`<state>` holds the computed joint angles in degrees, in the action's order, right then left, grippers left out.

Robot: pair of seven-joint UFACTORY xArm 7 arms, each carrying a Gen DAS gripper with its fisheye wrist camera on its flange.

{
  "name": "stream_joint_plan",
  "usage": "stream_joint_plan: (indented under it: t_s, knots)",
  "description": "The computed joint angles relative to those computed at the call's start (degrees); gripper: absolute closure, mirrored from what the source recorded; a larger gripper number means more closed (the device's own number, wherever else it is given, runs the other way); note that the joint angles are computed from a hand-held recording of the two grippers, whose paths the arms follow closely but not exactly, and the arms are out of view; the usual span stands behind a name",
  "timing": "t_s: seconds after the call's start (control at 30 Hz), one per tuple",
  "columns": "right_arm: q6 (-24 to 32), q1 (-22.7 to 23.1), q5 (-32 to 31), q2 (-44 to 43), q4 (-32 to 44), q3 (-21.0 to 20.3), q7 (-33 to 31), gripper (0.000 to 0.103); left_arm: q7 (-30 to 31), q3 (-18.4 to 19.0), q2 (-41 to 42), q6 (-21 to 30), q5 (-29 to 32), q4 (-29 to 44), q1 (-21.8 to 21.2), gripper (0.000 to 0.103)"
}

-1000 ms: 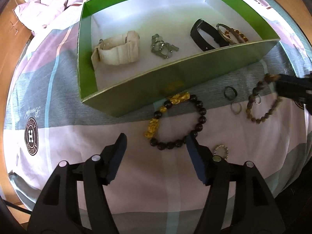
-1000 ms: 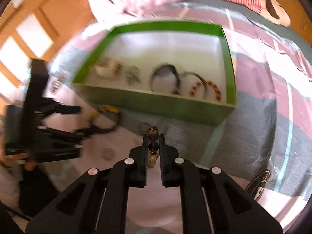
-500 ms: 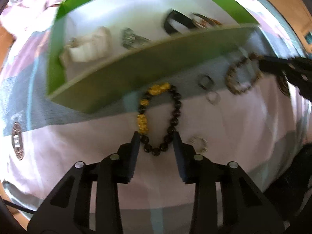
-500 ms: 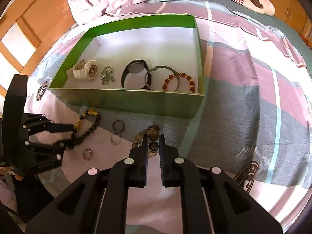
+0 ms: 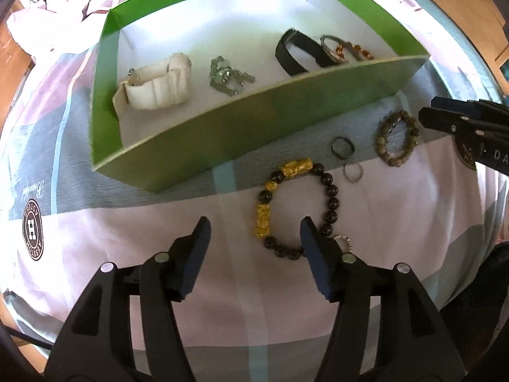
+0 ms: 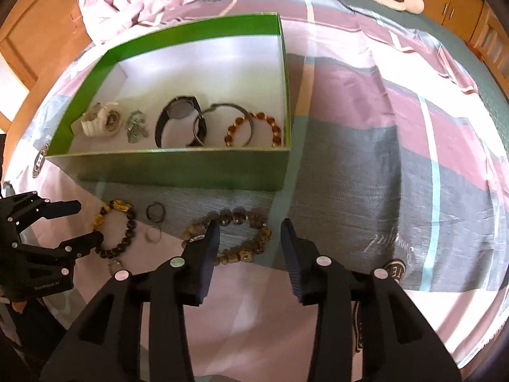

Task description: Organize jewelry

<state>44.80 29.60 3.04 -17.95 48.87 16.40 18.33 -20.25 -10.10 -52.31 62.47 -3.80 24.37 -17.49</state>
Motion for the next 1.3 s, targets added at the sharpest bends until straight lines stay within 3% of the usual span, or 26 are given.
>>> stream_joint_plan:
  t_s: [0.17, 0.4, 0.57, 0.63, 0.73, 0.93, 1.0, 1.03, 1.07, 1.17, 1.3]
  knots:
    - [2.02, -0.67, -3.97, 2.24, 0.69, 1.35, 2.43, 0.063, -1.9, -2.8, 2.61, -1.2, 1.72, 0.1, -0.37, 0.041]
    - [3.07, -0.36, -5.57, 4.21, 0.88, 0.95, 3.34, 0.063, -3.54, -2.72, 4.46, -2.9, 3.12, -0.16, -0.73, 0.032]
    - [2.69, -0.11, -6.51, 4.8, 0.84, 0.97, 3.64, 0.063, -3.85, -3.29, 6.25, -5.23, 2.75, -0.12, -0.28, 0.031]
    - [2.53, -0.05, -6.61, 4.89, 0.78, 0.87, 3.69, 0.063, -3.07, -1.1, 3.28, -3.59, 4.06, -1.79, -1.02, 0.031]
    - [2.57, -0.09, -6.7, 4.81, 0.76, 0.65, 3.47, 0.063, -3.33, -1.4, 2.98, -3.96, 3.75, -2.18, -0.95, 0.032]
    - [2.27, 0.07, -7.28, 4.82, 0.48, 1.05, 3.93, 0.063, -3.69, -2.22, 2.39, -3.36, 2.48, -1.25, -2.49, 0.054]
    - [2.13, 0.36, -7.03, 4.6, 0.33, 1.0, 3.51, 0.063, -3.56, -2.15, 2.64, -4.19, 1.86, -1.08, -3.06, 0.072]
    - [2.04, 0.59, -6.37, 4.3, 0.22, 0.75, 2.67, 0.071, -3.57, -2.42, 2.44, -4.52, 1.96, -1.09, -3.21, 0.078]
    - [1.43, 1.08, -4.86, 4.13, -0.02, 0.35, 1.12, 0.086, -3.56, -2.69, 2.43, -4.57, 2.07, -1.01, -3.4, 0.085]
    - [0.97, 1.85, -3.54, 4.09, 0.13, 0.75, -0.26, 0.092, -4.14, -3.15, 2.31, -4.49, 2.28, -0.86, -3.5, 0.091]
    - [-0.72, 2.24, -4.74, 3.11, 0.06, 1.8, -0.28, 0.092, -5.0, -3.07, 0.97, -4.09, 2.39, -0.64, -3.33, 0.092]
